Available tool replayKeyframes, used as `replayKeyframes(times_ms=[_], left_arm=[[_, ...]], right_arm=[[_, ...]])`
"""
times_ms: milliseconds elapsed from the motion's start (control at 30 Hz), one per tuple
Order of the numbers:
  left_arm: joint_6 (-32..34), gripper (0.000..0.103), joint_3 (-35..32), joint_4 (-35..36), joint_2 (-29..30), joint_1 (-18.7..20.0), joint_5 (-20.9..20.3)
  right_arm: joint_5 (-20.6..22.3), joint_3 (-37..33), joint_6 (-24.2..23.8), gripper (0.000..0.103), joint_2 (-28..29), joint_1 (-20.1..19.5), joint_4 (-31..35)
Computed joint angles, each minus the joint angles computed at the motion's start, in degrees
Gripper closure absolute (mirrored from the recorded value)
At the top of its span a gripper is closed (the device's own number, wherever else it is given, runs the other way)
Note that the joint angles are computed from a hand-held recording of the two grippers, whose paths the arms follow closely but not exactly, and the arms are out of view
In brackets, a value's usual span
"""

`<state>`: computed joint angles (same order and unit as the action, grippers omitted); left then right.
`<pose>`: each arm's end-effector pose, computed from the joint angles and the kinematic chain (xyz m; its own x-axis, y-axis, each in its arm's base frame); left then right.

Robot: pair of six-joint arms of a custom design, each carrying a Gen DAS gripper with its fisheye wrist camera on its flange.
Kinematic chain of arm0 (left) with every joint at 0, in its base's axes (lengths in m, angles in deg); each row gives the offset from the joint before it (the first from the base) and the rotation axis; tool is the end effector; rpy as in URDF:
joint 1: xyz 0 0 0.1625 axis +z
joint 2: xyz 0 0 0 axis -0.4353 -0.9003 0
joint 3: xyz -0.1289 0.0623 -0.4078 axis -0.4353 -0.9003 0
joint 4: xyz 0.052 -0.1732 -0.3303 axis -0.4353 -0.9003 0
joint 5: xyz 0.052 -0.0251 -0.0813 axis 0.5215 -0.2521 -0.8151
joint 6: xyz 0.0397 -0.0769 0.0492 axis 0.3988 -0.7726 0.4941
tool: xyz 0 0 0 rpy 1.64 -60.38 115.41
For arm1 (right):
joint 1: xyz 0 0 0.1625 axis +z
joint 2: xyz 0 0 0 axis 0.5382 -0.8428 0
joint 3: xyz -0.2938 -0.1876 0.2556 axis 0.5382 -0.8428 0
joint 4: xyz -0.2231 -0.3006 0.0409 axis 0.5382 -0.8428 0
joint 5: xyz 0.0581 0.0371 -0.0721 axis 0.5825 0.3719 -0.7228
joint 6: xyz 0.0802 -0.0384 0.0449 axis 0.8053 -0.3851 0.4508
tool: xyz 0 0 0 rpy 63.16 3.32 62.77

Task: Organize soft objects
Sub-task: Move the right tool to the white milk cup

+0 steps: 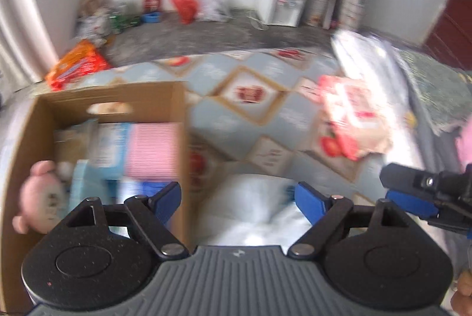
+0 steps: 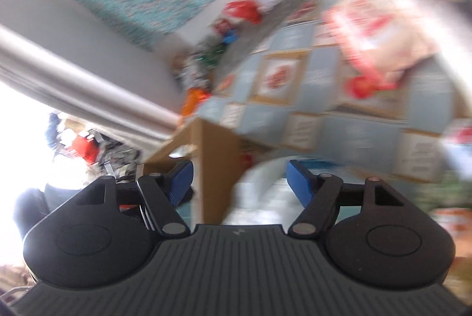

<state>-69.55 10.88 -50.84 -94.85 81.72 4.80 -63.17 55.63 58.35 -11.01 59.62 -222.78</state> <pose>-0.3012 -0.7879 0.1205 -0.7300 0.3598 -0.5811 0.5423 0.8224 -0.1720 0.1363 -0.7053 0.2642 -0.9336 0.3528 -0.0622 0.2873 0.6337 -0.7182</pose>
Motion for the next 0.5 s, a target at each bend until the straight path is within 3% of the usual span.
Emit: replayKeyframes(times_ms=[233, 333, 500], left_arm=[[2.3, 0.016, 2.1, 2.3, 5.2, -2.8, -7.6], [5.2, 0.021, 2.3, 2.6, 7.9, -3.9, -10.7], [9.0, 0.042, 1.5, 2.4, 11.5, -5.4, -13.4]], right_arm=[[-11.1, 13.1, 9.2, 0.033, -12.1, -5.6, 2.1], [-10.5, 15.4, 8.9, 0.036, -14.0, -8.6, 1.8], [-5.8, 13.9, 8.2, 0.048, -14.0, -12.7, 6.1]])
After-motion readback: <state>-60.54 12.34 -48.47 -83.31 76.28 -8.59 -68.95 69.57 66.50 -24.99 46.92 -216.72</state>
